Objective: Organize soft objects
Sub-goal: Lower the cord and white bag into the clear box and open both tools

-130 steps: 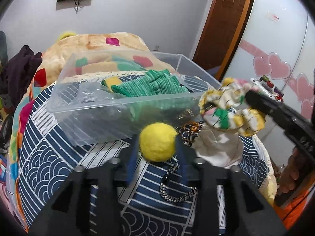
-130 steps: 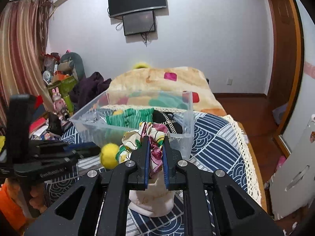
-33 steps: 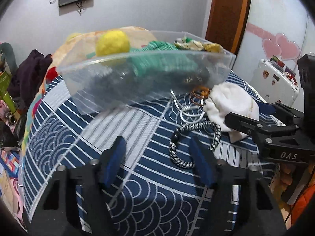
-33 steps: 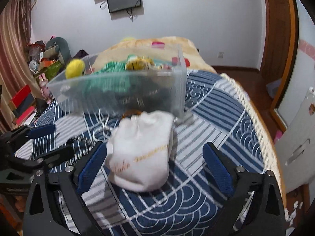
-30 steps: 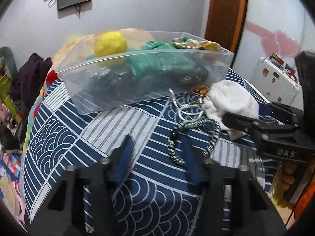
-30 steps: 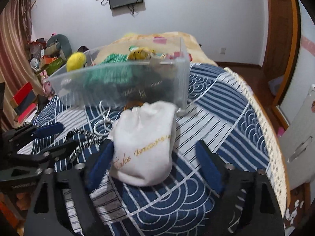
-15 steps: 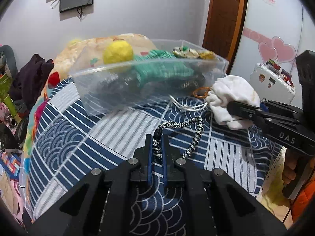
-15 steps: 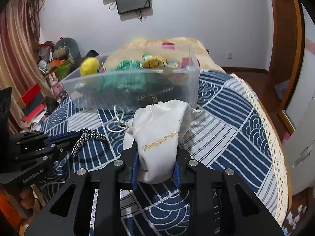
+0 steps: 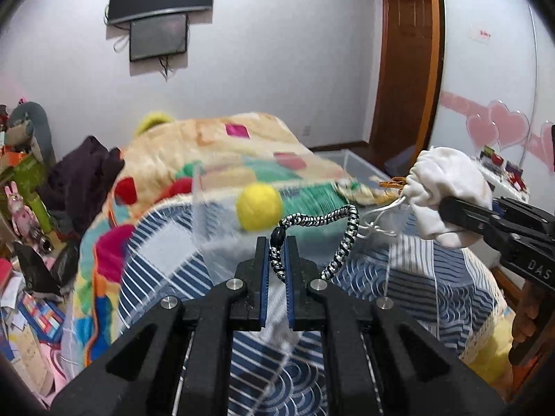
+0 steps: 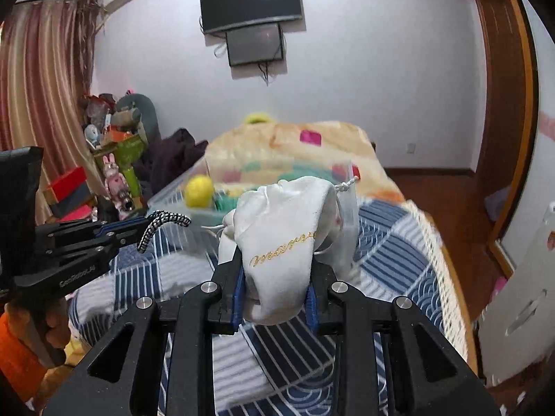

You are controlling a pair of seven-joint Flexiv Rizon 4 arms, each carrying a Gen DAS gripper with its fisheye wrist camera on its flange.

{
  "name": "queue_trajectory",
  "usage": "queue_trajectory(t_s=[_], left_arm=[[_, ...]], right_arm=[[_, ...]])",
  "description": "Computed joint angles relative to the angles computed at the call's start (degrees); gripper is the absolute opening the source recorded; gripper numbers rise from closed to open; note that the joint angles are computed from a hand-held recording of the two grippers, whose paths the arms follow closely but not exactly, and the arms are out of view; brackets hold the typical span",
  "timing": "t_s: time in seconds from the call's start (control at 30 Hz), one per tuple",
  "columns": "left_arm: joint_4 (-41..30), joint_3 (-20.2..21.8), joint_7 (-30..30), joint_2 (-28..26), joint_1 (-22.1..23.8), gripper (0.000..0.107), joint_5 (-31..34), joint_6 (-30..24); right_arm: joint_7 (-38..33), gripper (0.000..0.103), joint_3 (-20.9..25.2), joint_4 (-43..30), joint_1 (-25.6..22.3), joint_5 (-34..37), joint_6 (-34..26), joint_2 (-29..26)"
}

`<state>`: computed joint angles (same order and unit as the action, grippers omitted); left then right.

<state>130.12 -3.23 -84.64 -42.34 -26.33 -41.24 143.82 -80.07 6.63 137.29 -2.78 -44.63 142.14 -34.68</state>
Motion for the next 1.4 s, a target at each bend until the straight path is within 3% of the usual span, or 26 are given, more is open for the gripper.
queue_trajectory(t_s=[0.3,0.43,0.67,1.0,1.2,1.4], left_arm=[[-2.2,0.8,0.4,1.6,3.3,0.007,-0.3,-1.0],[-4.5,1.6,3.2,1.1,2.7,0.007,-4.0,-2.0],[-9.5,1.6,8.3,-1.1,3.2,0.007,-9.7,-6.9],[-16.5,2.2,17.1,-5.1,2.1,0.007,-18.7,-13.3],[-15.5,1.6,13.9,-4.8,3.9,0.008,-14.9,-15.4],[-14.0,3.0,10.4,-3.9,3.6,0.009,-11.1,-16.3]], right_arm=[[-1.4,0.025,0.6,-3.4,4.1,6.1,3.0,-0.3],[-0.3,0.025,0.6,-5.4,5.6,7.9,2.5,-0.7],[0.6,0.025,0.3,-8.6,8.4,11.8,-0.4,-1.9],[0.5,0.025,0.5,-11.8,10.7,12.1,-8.0,-3.7],[2.5,0.025,2.2,-13.7,8.3,7.9,-14.4,-5.0],[2.8,0.03,3.4,-13.7,6.2,6.0,-16.8,-4.7]])
